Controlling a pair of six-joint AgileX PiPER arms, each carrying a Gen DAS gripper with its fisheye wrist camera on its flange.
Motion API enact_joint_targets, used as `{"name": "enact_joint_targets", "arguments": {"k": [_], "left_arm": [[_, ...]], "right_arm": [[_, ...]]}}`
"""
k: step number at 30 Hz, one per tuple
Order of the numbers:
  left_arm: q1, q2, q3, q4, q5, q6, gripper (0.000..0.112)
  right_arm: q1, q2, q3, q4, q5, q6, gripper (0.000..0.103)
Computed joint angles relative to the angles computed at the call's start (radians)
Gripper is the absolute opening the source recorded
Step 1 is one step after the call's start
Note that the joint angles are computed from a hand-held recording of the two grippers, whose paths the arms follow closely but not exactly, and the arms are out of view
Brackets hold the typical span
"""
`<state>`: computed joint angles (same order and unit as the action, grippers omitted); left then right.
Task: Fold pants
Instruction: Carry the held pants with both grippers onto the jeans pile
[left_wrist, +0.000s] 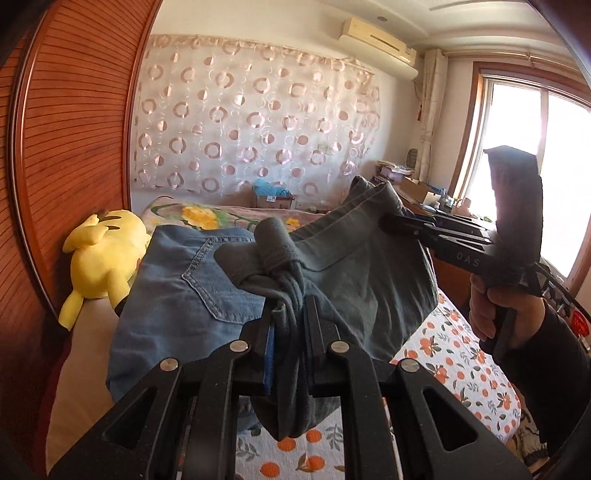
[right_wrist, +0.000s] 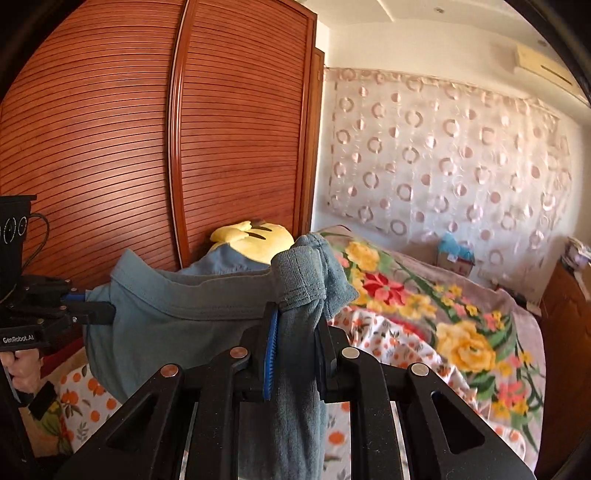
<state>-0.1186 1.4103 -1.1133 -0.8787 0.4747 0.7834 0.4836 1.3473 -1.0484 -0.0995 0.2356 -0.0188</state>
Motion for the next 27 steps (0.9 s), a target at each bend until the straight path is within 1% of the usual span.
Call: {"name": "enact_joint_targets", "arguments": {"k": [3,6,8,10,11,12,15,18,20,21,22,23,24,26,27], "left_arm": [[0.007,-0.001,0.007,-0.033,-0.002,0.011,0.013],[0.002,-0.02,0.039,-0.046,-0.022,-0.003,0.013],[-0.002,-0.04,0.063,-0.031,-0.034,-0.029,0.013],[-0.009,-0.065,0.086,0.021,-0.06,-0.098,0.013],[0.002,-0.063,0.08,0.031,-0.054,-0.116,0.013],[0.014,-0.063,0.08,0.031,-0.048,-0.121,0.013],[0.054,-0.049,0.068,0.118,-0.048,-0.197,0.014],[0.114,-0.016,0.054,0.171,-0.046,-0.237,0.014],[0.136,0.005,0.043,0.242,-0.035,-0.301,0.014],[0.152,0.015,0.039,0.236,-0.02,-0.292,0.014],[0.169,0.021,0.042,0.215,-0.009,-0.269,0.014],[0.177,0.022,0.046,0.212,-0.007,-0.265,0.015],[0.181,0.02,0.048,0.218,-0.004,-0.272,0.016],[0.196,0.013,0.065,0.161,-0.011,-0.21,0.019],[0.199,0.009,0.071,0.132,-0.014,-0.179,0.023]], "right_arm": [[-0.027,0.074,-0.082,0.106,0.021,-0.132,0.017],[-0.039,0.168,-0.206,0.203,0.063,-0.256,0.017],[-0.041,0.245,-0.313,0.276,0.104,-0.342,0.017],[-0.029,0.341,-0.436,0.32,0.151,-0.4,0.017],[-0.035,0.389,-0.501,0.373,0.181,-0.456,0.017],[-0.027,0.443,-0.572,0.393,0.211,-0.476,0.017],[-0.016,0.606,-0.79,0.394,0.293,-0.484,0.017],[0.008,0.769,-1.02,0.322,0.369,-0.417,0.017],[0.02,0.863,-1.156,0.278,0.423,-0.383,0.017],[0.026,0.899,-1.211,0.246,0.444,-0.35,0.017],[0.024,0.932,-1.265,0.25,0.476,-0.337,0.018],[0.023,0.941,-1.279,0.256,0.48,-0.322,0.025],[0.017,0.929,-1.253,0.26,0.46,-0.308,0.03],[0.008,0.868,-1.139,0.299,0.383,-0.318,0.031],[0.0,0.841,-1.09,0.325,0.355,-0.337,0.031]]}}
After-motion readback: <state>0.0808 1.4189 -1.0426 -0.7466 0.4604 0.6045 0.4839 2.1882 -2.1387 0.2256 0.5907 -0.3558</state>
